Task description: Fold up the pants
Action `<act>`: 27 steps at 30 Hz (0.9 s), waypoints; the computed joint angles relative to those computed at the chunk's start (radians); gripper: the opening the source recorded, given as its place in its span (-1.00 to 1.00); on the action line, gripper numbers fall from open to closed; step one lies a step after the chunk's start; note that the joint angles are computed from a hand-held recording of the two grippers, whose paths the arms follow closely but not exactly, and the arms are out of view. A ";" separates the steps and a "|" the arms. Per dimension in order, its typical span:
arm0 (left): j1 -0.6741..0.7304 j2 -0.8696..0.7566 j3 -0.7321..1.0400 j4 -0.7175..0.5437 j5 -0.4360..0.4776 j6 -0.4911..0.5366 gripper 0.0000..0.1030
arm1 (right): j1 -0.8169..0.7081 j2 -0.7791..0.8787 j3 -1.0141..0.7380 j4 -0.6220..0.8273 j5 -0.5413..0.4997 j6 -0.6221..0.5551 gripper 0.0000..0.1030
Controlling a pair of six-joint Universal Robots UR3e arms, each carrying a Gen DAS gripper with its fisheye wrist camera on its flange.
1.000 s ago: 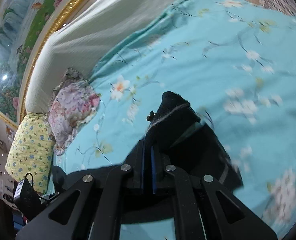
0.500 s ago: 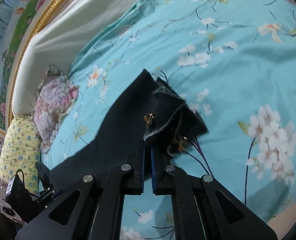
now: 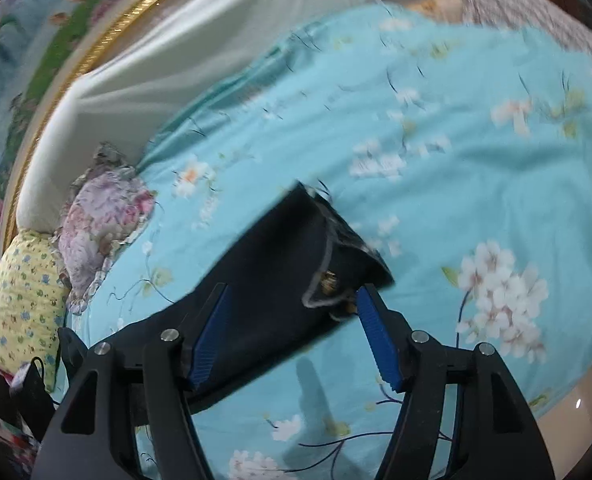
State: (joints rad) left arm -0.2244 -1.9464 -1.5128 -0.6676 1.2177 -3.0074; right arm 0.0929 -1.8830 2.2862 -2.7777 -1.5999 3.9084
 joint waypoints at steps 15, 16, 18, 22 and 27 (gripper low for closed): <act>0.255 0.080 0.069 -0.160 0.071 -0.198 0.41 | 0.232 0.486 -0.436 -0.127 0.151 -0.159 0.29; 0.264 0.081 0.080 -0.173 0.081 -0.198 0.41 | 0.242 0.507 -0.464 -0.121 0.160 -0.170 0.29; 0.276 0.047 0.160 -0.227 0.103 -0.210 0.42 | 0.270 0.579 -0.563 -0.087 0.185 -0.208 0.29; 0.289 -0.019 0.310 -0.327 0.147 -0.228 0.42 | 0.324 0.741 -0.804 0.002 0.230 -0.281 0.29; 0.326 -0.048 0.388 -0.363 0.164 -0.209 0.44 | 0.372 0.920 -1.096 0.129 0.284 -0.356 0.29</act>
